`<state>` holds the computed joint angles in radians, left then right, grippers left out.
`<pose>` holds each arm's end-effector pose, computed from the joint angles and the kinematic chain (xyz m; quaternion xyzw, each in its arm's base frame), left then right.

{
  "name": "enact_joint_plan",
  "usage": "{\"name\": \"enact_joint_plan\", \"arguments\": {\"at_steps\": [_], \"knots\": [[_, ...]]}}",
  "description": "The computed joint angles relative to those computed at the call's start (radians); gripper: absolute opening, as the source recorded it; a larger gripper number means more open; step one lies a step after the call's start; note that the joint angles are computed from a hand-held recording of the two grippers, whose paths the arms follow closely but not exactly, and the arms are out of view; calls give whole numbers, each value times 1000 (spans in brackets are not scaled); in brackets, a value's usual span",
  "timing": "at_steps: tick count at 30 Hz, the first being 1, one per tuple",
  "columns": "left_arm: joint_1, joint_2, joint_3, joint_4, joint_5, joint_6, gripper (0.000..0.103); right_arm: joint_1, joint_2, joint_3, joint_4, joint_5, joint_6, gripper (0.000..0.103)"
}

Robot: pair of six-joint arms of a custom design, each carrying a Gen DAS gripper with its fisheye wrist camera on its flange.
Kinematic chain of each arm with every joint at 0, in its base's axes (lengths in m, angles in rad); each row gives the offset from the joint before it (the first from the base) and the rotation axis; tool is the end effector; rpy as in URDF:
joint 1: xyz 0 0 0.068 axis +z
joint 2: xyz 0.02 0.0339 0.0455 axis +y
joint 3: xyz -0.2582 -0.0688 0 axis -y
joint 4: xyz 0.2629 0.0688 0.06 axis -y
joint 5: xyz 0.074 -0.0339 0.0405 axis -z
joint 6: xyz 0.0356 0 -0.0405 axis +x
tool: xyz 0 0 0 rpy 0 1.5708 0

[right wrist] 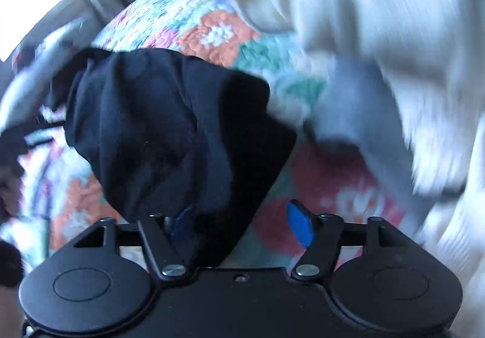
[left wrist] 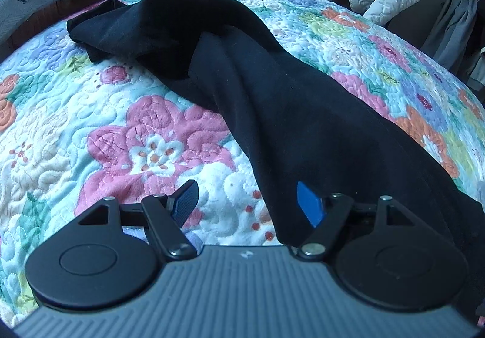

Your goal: Fold clothes

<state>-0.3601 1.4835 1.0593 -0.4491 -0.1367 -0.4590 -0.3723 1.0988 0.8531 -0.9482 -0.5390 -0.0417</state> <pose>0.3124 -0.1124 0.2334 -0.0697 0.9353 -0.0769 0.3383 0.2029 -0.0596 0.2405 0.1066 0.9421 0.2188 0.2305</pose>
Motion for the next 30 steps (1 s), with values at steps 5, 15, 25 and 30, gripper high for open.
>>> {"name": "enact_joint_plan", "arguments": {"at_steps": [5, 15, 25, 30], "knots": [[5, 4, -6, 8, 30, -6, 72, 29, 22, -79, 146, -80, 223, 79], [93, 26, -103, 182, 337, -121, 72, 245, 48, -115, 365, -2, 253, 42], [170, -11, -152, 245, 397, -176, 72, 618, -49, 346, 164, 338, -12, 22], [125, -72, -94, 120, 233, -68, 79, 454, 11, 729, -79, 367, -124, 15]]}}
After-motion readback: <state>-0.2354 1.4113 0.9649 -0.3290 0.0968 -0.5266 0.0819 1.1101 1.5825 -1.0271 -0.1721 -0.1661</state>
